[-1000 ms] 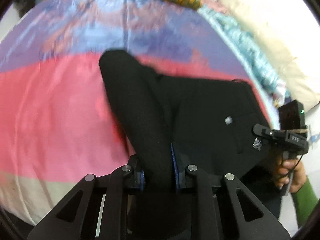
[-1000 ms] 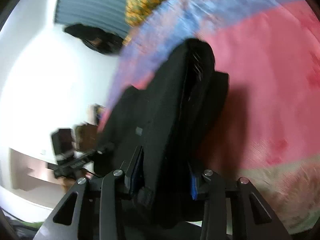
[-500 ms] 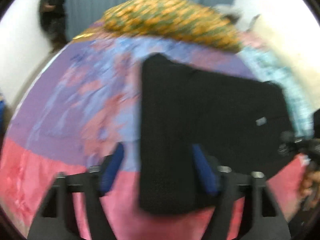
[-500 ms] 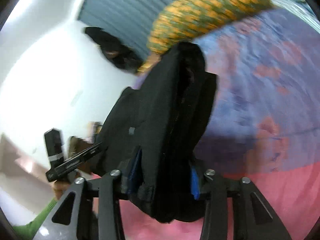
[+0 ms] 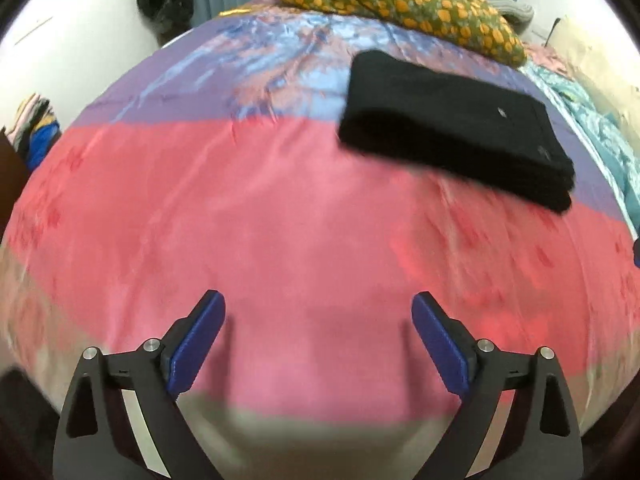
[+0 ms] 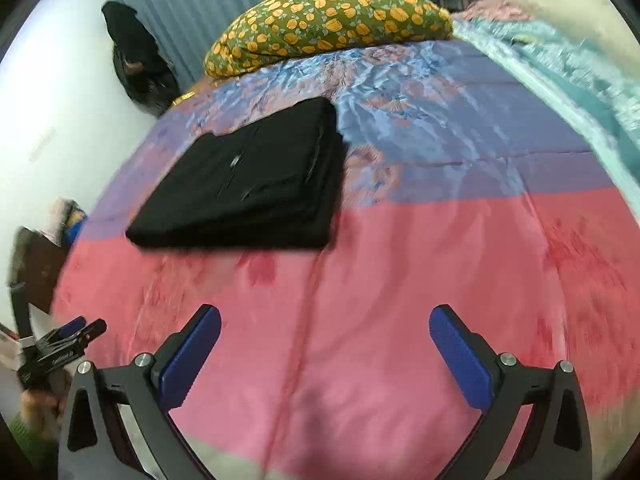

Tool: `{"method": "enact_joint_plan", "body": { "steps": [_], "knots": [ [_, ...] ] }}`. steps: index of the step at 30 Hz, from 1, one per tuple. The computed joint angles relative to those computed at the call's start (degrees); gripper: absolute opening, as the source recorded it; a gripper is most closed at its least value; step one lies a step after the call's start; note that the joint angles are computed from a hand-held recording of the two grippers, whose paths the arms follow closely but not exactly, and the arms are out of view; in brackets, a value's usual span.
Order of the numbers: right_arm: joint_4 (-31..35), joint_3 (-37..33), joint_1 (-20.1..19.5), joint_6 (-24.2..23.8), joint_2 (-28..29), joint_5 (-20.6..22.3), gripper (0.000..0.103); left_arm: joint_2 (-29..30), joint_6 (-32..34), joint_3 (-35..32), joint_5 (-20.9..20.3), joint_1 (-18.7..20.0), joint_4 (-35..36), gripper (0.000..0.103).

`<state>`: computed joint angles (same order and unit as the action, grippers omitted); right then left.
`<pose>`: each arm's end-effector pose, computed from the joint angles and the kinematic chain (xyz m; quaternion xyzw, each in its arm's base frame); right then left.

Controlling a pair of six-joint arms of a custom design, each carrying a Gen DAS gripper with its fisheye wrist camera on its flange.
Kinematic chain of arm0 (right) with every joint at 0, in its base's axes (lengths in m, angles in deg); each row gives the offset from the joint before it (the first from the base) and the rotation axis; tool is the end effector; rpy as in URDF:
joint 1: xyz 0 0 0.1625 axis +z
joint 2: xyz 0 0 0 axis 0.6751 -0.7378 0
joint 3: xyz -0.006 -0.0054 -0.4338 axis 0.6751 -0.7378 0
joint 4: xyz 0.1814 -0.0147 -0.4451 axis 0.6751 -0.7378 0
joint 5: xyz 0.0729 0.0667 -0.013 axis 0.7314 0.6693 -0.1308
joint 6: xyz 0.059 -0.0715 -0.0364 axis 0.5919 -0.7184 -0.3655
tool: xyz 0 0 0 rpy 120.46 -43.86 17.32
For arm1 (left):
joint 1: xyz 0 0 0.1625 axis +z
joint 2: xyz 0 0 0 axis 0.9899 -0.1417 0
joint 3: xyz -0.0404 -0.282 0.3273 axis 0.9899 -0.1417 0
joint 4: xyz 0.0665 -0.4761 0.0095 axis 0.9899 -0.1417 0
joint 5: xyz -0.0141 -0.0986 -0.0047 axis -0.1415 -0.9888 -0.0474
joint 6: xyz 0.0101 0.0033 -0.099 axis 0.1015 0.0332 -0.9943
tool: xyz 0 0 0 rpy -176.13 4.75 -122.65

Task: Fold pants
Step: 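Open both tools and pull them back from the folded trousers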

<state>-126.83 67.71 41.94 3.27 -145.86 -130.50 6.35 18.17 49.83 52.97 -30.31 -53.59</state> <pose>0.0243 -0.7878 0.2875 0.1597 -0.9346 0.2136 0.2352 -0.2513 -0.6672 0.0168 -0.0446 0.8709 -0.3023 0.3850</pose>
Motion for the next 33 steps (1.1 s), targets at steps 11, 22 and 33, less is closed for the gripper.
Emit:
{"method": "enact_joint_plan", "body": {
  "steps": [11, 22, 33],
  "knots": [
    [-34.21, 27.1, 7.18, -9.05, -9.6, -8.18, 0.103, -2.83, -1.34, 6.57, 8.66, -9.58, 1.04, 0.1],
    [-37.82, 28.31, 9.67, -10.25, -10.88, -12.83, 0.103, -5.37, -2.51, 9.46, 10.67, -13.11, 0.57, 0.102],
    [-35.8, 29.43, 10.99, -7.97, -13.85, -12.7, 0.103, -5.89, -9.85, 6.99, 10.15, -13.83, 10.26, 0.102]
  ]
}}
